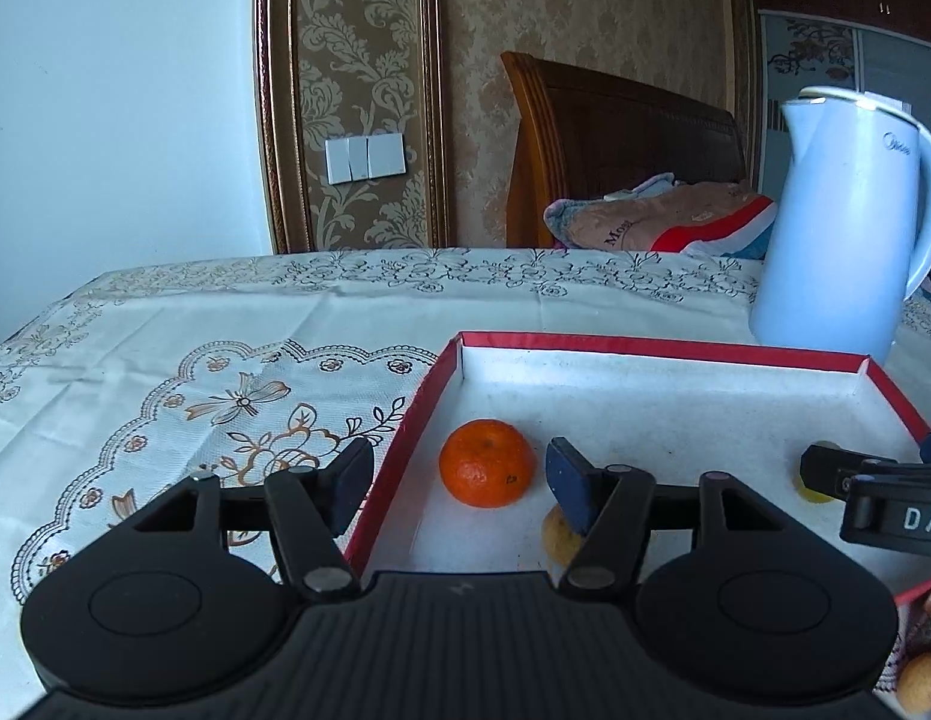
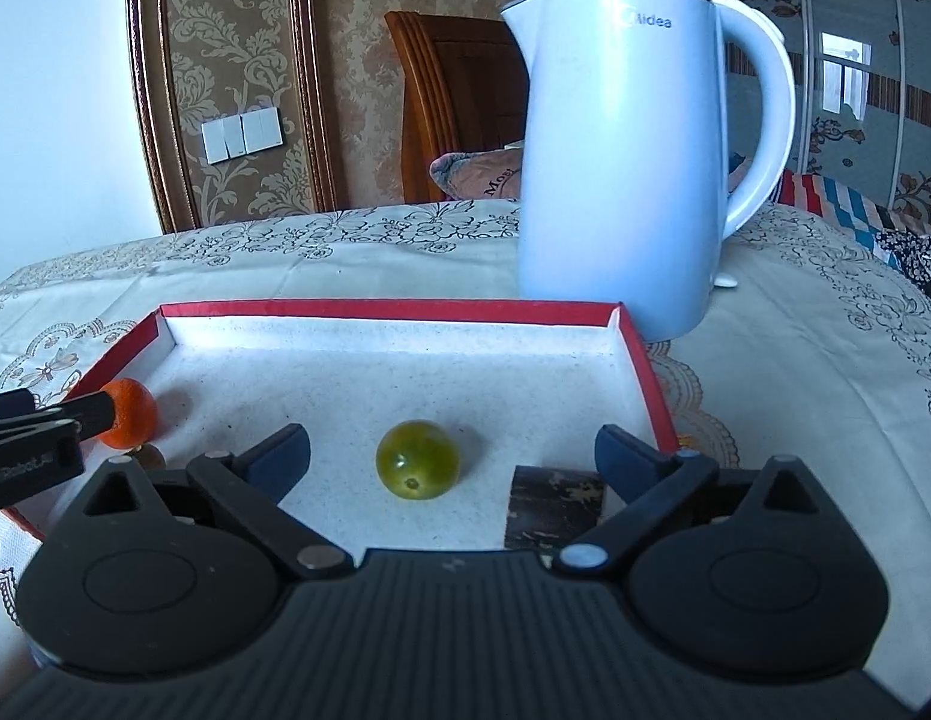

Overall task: Organize fruits
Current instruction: 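Withdraw both open grippers from the tray back toward the loose fruits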

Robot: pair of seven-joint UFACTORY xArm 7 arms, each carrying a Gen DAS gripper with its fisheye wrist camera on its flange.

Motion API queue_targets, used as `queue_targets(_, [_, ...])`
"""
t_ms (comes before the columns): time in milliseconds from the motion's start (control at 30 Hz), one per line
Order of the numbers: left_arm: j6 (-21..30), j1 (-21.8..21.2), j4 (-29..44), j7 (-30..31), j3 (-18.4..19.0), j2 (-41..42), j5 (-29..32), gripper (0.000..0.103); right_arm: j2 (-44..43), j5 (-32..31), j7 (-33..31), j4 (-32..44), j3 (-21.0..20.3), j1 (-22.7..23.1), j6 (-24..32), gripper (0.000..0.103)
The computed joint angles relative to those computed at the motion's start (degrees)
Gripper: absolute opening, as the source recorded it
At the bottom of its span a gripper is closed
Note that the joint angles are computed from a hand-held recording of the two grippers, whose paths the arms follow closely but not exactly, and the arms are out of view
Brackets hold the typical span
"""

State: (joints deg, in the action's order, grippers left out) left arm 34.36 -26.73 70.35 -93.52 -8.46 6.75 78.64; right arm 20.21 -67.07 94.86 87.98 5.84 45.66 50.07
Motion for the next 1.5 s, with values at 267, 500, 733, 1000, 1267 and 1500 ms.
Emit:
queue_targets(267, [-2.1, 1.3, -5.9, -4.2, -1.5, -5.5, 1.1, 0.063, -4.5, -3.4, 6.6, -6.0, 1.4, -0.5, -0.2, 0.101])
queue_targets(500, [-4.7, 3.1, -11.6, -6.4, -3.6, -10.2, 0.3, 0.063, -7.1, -5.3, 10.6, -10.0, 4.0, -1.1, 1.1, 0.101])
queue_targets(733, [-4.8, 4.1, -16.1, -5.9, -6.3, -14.0, -3.4, 0.064, -10.5, -8.7, 14.8, -14.4, 6.8, -0.6, 4.9, 0.103])
queue_targets(1000, [-4.9, 4.6, -17.6, -4.5, -8.5, -14.7, -3.3, 0.064, -15.0, -10.7, 18.1, -19.6, 10.3, -0.9, 7.5, 0.103])
queue_targets(1267, [-5.3, 4.3, -18.1, -3.3, -8.9, -14.8, -4.0, 0.064, -22.2, -7.5, 22.6, -28.6, 13.8, -2.8, 8.4, 0.103])
queue_targets(1500, [-3.4, 3.5, -17.8, -3.8, -9.1, -14.4, -3.3, 0.064, -23.6, -5.4, 25.1, -30.6, 15.5, -6.4, 5.3, 0.103])
